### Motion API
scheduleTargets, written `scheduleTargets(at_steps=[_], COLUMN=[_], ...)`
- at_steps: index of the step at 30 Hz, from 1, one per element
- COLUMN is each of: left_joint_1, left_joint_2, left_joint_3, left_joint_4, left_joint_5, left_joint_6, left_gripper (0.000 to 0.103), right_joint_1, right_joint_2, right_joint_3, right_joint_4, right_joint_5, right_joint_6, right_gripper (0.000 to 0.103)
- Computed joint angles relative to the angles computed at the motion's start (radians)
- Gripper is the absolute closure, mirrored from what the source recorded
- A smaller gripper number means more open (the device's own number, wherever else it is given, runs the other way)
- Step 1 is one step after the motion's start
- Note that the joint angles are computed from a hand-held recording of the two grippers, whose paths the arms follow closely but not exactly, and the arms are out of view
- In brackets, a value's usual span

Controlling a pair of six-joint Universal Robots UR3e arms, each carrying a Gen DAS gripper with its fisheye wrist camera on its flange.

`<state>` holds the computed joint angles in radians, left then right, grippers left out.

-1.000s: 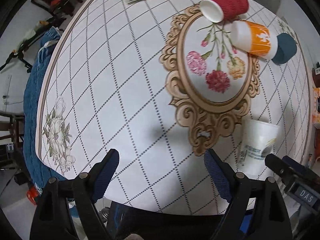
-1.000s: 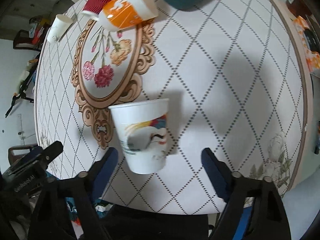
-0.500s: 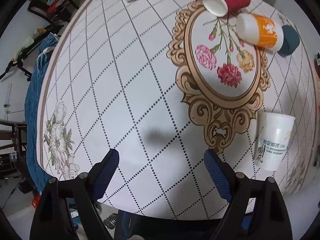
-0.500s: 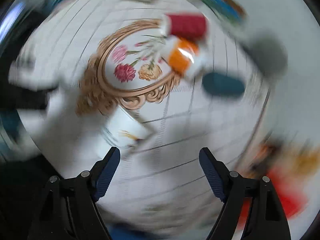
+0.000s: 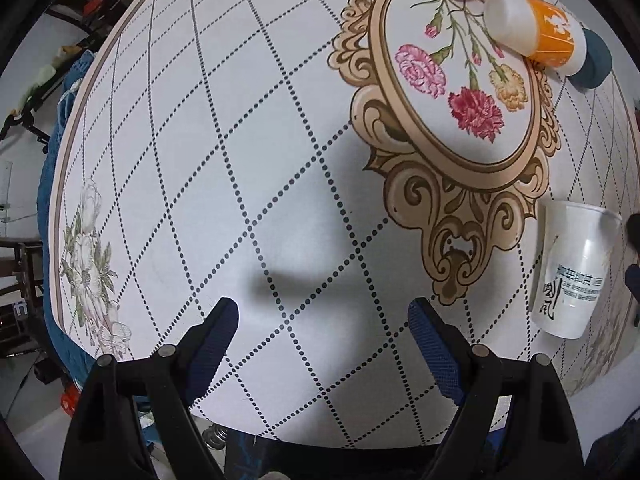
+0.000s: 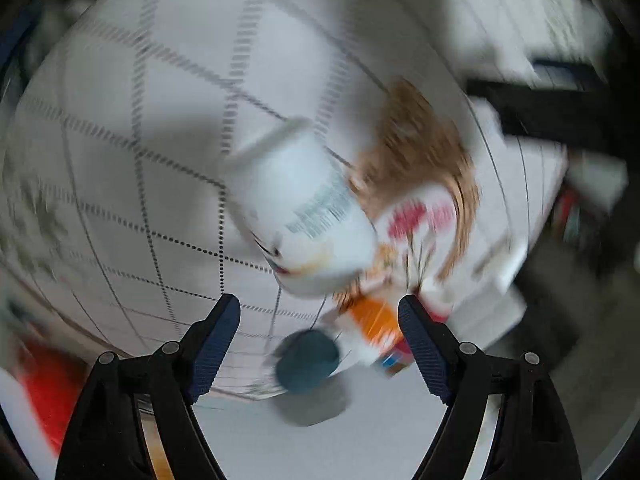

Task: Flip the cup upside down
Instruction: 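Grasp the white bird-print cup with the right gripper, then lift and rotate the white cup with the right gripper, turning it over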

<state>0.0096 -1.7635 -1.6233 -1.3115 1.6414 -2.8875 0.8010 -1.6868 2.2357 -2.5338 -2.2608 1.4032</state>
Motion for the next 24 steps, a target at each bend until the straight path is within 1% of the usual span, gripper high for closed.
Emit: scheduleTargets(at_steps=[2, 4, 5, 7, 9, 11, 14, 16, 19, 21, 23, 24], left_joint_1=[0.010, 0.021, 0.003, 0.007, 0.014, 0.017, 0.026, 0.029, 0.026, 0.018, 0.015, 0.015], left_joint_2=[0.002, 0.009, -0.004, -0.003, -0.005, -0.002, 0.003, 0.002, -0.003, -0.011, -0.009, -0.010], left_joint_3=[-0.018, -0.032, -0.034, -0.043, -0.043, -0.045, -0.064, -0.059, -0.047, -0.038, -0.044, -0.046], left_joint_4=[0.014, 0.018, 0.032, 0.039, 0.045, 0.047, 0.064, 0.061, 0.052, 0.050, 0.054, 0.055], left_joint_5=[0.003, -0.001, 0.000, 0.000, 0.002, 0.003, 0.004, 0.007, 0.009, 0.010, 0.010, 0.010], left_joint_6=[0.007, 0.014, -0.007, -0.006, -0.001, 0.000, 0.004, 0.007, 0.003, -0.005, -0.008, -0.007], left_gripper=[0.016, 0.016, 0.016, 0.016, 0.016, 0.016, 0.016, 0.016, 0.016, 0.016, 0.016, 0.016], right_joint_1=[-0.027, -0.043, -0.051, -0.058, -0.070, -0.082, -0.086, -0.089, -0.115, -0.137, -0.148, -0.166], right_joint_2=[0.005, 0.023, 0.034, 0.045, 0.063, 0.075, 0.064, 0.088, 0.114, 0.143, 0.169, 0.155], right_joint_3=[0.038, 0.083, 0.093, 0.100, 0.133, 0.144, 0.193, 0.225, 0.247, 0.267, 0.267, 0.283], right_joint_4=[-0.088, -0.178, -0.207, -0.228, -0.295, -0.326, -0.370, -0.431, -0.489, -0.556, -0.586, -0.592], right_joint_5=[0.037, 0.067, 0.082, 0.107, 0.135, 0.163, 0.186, 0.196, 0.215, 0.228, 0.229, 0.237], right_joint_6=[-0.133, -0.216, -0.252, -0.298, -0.356, -0.409, -0.450, -0.466, -0.518, -0.562, -0.574, -0.584], right_gripper=[0.020, 0.020, 0.020, 0.020, 0.020, 0.020, 0.021, 0.021, 0.028, 0.033, 0.035, 0.035])
